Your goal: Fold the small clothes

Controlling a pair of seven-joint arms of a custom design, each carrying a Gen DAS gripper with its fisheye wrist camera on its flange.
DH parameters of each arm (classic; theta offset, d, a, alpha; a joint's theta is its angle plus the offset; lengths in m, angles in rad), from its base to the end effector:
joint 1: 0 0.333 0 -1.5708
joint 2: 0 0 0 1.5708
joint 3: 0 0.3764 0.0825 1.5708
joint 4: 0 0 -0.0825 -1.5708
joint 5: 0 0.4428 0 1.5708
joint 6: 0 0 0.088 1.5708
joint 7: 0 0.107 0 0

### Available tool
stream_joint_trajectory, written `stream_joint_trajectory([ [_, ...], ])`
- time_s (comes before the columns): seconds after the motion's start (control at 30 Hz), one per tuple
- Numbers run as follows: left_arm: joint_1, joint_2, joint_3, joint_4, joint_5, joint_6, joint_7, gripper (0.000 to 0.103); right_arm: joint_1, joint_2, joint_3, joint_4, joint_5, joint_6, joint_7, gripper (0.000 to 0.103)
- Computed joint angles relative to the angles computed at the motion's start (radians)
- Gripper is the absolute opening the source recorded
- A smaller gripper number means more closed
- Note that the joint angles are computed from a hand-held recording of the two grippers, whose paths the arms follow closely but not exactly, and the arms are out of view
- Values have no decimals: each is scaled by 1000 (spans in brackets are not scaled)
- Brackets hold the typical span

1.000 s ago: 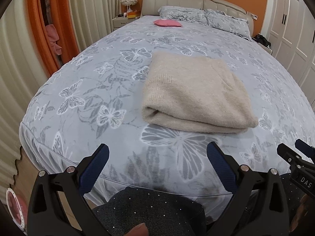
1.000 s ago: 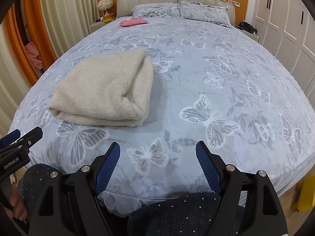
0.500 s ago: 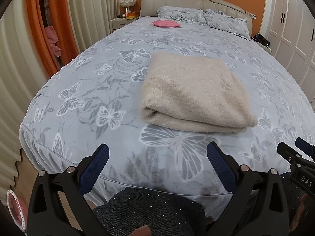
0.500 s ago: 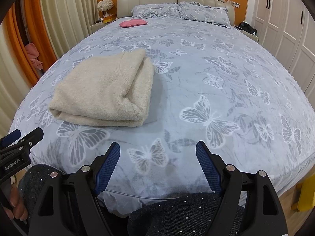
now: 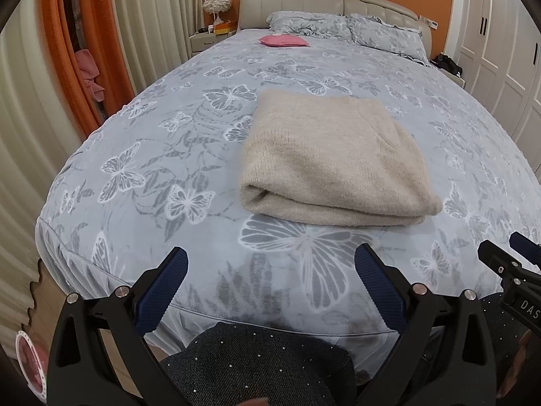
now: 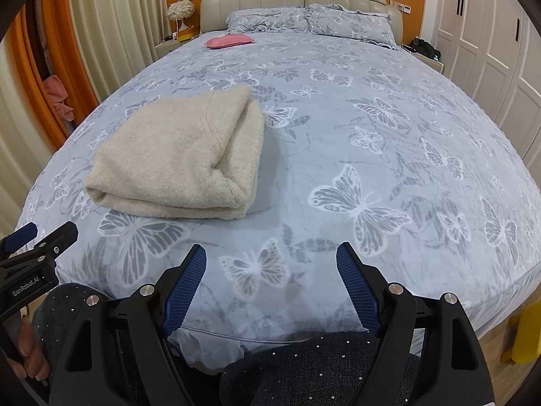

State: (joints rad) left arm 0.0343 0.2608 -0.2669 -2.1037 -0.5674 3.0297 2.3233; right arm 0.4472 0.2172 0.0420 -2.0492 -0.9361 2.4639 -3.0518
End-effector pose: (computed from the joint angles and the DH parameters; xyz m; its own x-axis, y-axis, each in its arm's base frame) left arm 0.6655 -0.1064 0.3825 -0.3954 -0.9185 -0.0069 -0.6991 0.3058 -0.6463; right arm 0.5837 0.3109 0.3744 -0.4566 -0.8896 -0.0137 -0.6983 0.3678 -0.6141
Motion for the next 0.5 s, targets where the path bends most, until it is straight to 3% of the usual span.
stream_joint_trajectory([
  [0.2,8,8,0,19,-13,-49,-5,97,1,1,-1,0,0,1,1,77],
  [0.33,-21,19,41,36,31,-92,-60,98,1,1,0,1,0,-1,1,77],
  [0.43,-67,13,84,17,101,-43,-123,98,2,2,0,2,1,-2,2,77],
  [0.5,-64,9,77,5,124,-19,-128,98,3,3,0,3,2,-3,3,77],
])
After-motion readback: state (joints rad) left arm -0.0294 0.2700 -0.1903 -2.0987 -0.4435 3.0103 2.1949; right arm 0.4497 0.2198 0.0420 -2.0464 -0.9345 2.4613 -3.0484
